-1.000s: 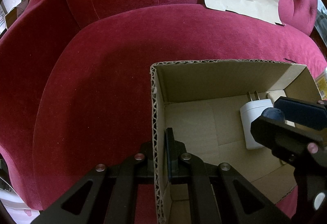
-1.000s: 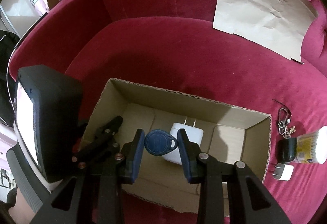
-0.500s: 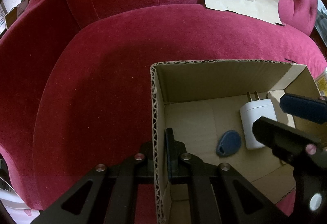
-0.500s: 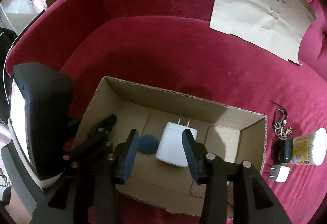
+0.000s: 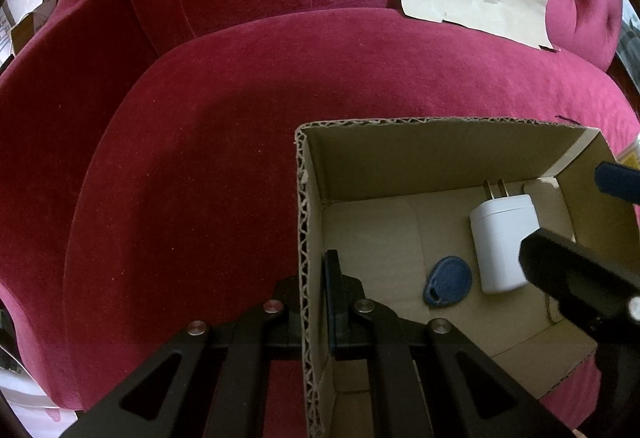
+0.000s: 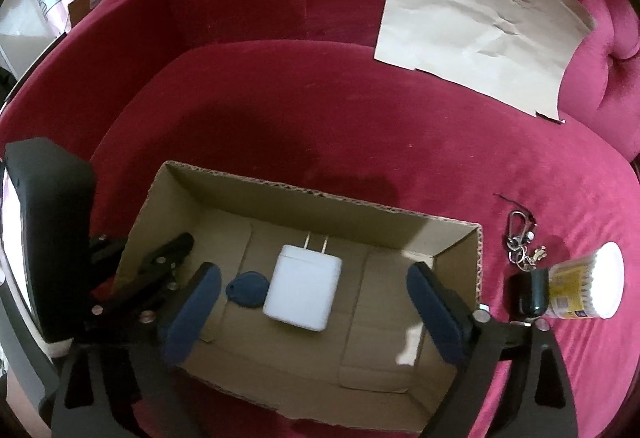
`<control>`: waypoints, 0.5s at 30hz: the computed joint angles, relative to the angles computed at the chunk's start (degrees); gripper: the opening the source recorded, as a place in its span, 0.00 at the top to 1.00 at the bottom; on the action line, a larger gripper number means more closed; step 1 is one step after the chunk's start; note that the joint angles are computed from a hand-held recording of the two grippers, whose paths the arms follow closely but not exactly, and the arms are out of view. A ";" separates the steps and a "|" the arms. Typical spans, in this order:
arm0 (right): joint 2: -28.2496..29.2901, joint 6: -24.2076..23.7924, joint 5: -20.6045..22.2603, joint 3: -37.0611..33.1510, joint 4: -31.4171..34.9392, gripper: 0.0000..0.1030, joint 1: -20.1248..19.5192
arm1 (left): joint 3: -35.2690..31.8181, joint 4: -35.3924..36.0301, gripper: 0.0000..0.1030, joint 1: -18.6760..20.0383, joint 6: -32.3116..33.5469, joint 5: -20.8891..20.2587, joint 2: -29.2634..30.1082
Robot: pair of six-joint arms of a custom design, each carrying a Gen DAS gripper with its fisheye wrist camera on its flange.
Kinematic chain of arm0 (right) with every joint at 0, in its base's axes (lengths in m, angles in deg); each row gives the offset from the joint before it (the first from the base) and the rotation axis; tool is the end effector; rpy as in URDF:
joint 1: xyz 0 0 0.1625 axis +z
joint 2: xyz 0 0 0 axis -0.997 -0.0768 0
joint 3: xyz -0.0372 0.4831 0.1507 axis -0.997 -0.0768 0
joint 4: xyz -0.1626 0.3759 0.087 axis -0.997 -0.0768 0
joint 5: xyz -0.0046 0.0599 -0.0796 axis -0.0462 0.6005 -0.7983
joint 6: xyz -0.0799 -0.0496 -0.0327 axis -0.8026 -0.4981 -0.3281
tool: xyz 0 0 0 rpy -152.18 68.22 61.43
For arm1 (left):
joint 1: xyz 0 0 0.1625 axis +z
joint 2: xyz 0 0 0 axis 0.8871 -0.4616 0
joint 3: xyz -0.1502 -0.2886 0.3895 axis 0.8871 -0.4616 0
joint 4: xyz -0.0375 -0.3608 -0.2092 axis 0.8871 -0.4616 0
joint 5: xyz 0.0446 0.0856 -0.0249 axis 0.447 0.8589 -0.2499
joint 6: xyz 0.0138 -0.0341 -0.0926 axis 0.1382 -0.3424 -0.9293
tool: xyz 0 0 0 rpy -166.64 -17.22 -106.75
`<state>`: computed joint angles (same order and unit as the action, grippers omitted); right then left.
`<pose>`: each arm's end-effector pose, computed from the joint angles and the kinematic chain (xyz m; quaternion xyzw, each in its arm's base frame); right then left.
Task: Organize rigid objects
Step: 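Open the right tool to drop the key tag into the box, then move the right tool back to the small white plug adapter and grasp it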
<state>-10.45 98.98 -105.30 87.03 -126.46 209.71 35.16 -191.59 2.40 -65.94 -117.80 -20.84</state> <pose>0.4524 -0.5628 -0.0294 0.0379 -0.9114 0.1986 0.3586 -0.0487 -0.5871 0.3085 0.2640 0.8781 -0.1333 0.3762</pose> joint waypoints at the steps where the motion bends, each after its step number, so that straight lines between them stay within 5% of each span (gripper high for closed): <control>1: -0.12 0.11 -0.04 0.11 -0.06 0.03 -0.04 | 0.02 -0.03 0.94 -0.01 0.00 0.02 0.00; 15: -2.50 2.25 -1.92 2.03 0.53 0.00 0.87 | 0.01 0.03 0.94 -0.03 0.04 0.04 -0.04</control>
